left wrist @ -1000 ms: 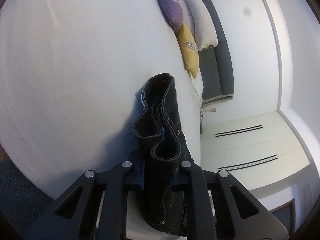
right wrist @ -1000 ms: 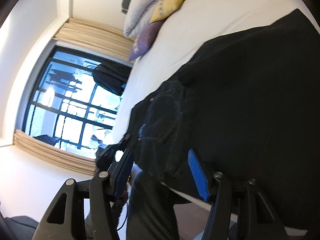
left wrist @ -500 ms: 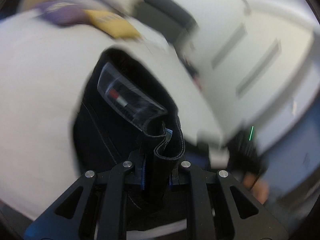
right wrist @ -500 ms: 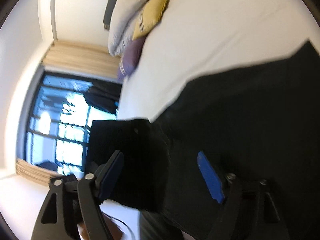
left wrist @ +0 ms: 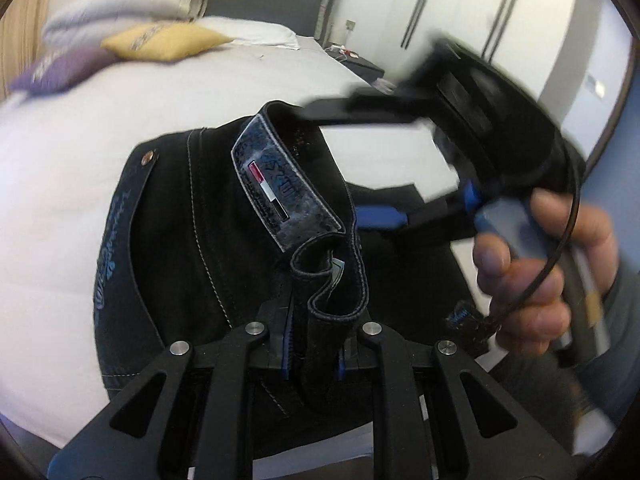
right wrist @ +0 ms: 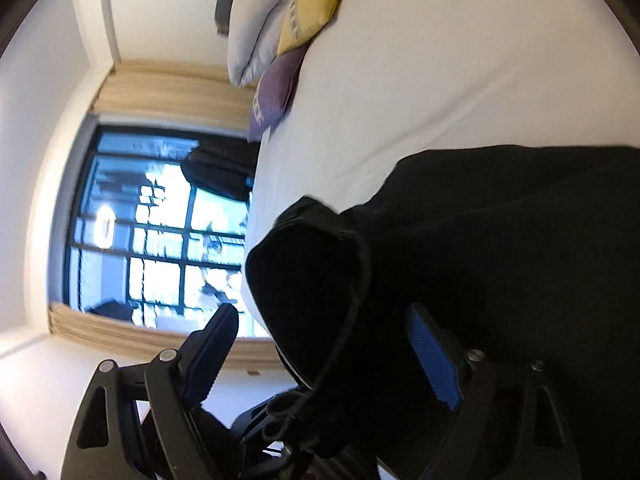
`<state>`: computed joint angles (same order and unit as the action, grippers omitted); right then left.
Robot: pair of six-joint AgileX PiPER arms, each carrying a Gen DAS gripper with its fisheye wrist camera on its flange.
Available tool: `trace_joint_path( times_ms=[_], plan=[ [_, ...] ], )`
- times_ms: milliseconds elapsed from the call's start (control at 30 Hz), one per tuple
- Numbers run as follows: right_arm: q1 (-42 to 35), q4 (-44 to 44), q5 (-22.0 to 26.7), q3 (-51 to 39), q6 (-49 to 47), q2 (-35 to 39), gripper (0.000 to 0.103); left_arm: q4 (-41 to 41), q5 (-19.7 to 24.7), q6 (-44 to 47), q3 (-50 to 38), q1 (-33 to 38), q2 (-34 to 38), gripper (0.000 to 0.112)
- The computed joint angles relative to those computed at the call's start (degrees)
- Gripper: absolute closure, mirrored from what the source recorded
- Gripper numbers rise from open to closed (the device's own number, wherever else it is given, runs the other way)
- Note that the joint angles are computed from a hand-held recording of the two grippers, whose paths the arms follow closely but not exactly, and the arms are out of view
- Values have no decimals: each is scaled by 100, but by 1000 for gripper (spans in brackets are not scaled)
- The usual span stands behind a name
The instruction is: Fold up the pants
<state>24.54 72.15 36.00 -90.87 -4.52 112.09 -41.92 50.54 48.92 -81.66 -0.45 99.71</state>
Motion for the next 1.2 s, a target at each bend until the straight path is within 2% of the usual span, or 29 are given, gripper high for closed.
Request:
trace_joint_path(
  times_ms=[200, 300, 367, 433, 467, 567, 767, 900, 1200],
  plan=[
    [60, -1736, 682, -1306, 1388, 415, 16, 711, -827, -45, 424, -625, -325, 99],
    [98, -2626, 1079, -1879, 1955, 632, 34, 939, -1152, 27, 622, -859, -460, 99],
    [21, -2501, 1101, -1747, 1880, 604, 53, 1224, -1486, -61, 827, -1050, -564, 98],
    [-62, -2299, 921, -1287, 1627, 395, 76, 1277, -1582, -68, 952, -1138, -627, 98],
    [-104, -2152, 805, -1010, 1445, 253, 78, 1269, -1561, -101, 1114, -1209, -789, 98],
    [-192, -1867, 452, -203, 962, -233, 82, 1582, -1569, -512, 1248, -1678, -1038, 98],
    [-654, -1164, 217, 1055, 94, -1003, 83, 2103, -1537, -1194, 1042, -2482, -1015, 98],
    [-935, -1028, 175, 1574, -142, -1255, 85, 3001, -1625, -2147, 875, -3233, -650, 98],
    [-1389, -747, 171, 2215, -774, -1401, 88, 3761, -1656, -2966, 368, -3965, 147, 98]
  ],
)
